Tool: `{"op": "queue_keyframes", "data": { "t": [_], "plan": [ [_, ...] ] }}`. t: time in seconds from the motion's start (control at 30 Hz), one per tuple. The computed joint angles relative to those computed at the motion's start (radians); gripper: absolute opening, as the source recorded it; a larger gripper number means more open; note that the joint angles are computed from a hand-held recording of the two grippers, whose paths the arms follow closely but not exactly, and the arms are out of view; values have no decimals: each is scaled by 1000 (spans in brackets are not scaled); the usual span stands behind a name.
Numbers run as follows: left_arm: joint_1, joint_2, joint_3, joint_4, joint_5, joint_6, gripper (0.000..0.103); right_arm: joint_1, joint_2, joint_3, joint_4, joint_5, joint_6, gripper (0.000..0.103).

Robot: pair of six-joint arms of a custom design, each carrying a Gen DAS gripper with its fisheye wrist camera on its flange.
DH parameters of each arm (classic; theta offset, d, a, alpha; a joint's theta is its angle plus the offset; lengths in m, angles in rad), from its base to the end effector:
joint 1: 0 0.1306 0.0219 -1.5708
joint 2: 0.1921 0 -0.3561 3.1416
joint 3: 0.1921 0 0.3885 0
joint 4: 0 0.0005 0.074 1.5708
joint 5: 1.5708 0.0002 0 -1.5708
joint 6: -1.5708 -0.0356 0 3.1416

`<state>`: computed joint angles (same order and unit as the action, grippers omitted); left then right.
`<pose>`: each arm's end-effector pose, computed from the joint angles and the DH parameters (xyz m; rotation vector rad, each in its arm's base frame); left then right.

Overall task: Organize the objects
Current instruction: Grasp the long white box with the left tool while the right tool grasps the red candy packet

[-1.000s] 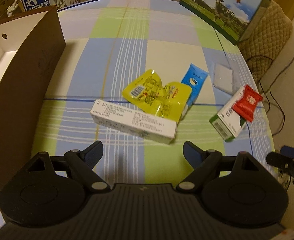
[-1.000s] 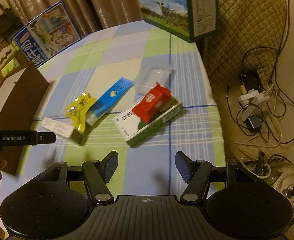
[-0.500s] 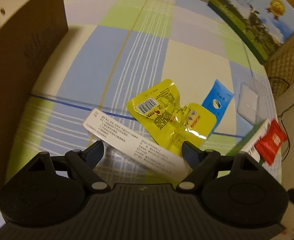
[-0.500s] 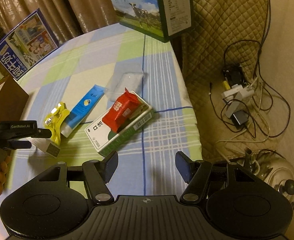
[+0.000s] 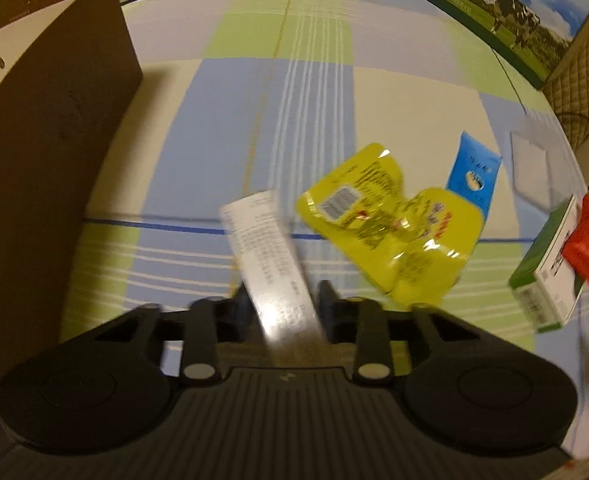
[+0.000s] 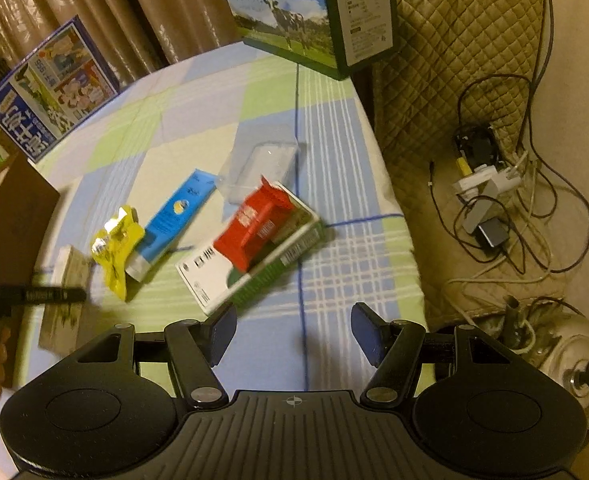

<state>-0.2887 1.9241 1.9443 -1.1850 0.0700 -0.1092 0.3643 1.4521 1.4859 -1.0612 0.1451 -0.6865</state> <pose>0.6109 -0.1845 0.3422 0.5609 2.6819 -0.1461 0.4623 0.1702 0.4053 0.4679 2.5517 0.1993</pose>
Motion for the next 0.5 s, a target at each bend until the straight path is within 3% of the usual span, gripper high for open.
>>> {"op": "queue_keyframes", "data": {
  "t": [0.2,0.5],
  "plan": [
    [34,-26,-36,14,-15,-43,22,-9,45,42,78,9,-64,61],
    [64,-45,-56,9,-8,-42,22,-15,152,146,70,78,-151,60]
  ]
}}
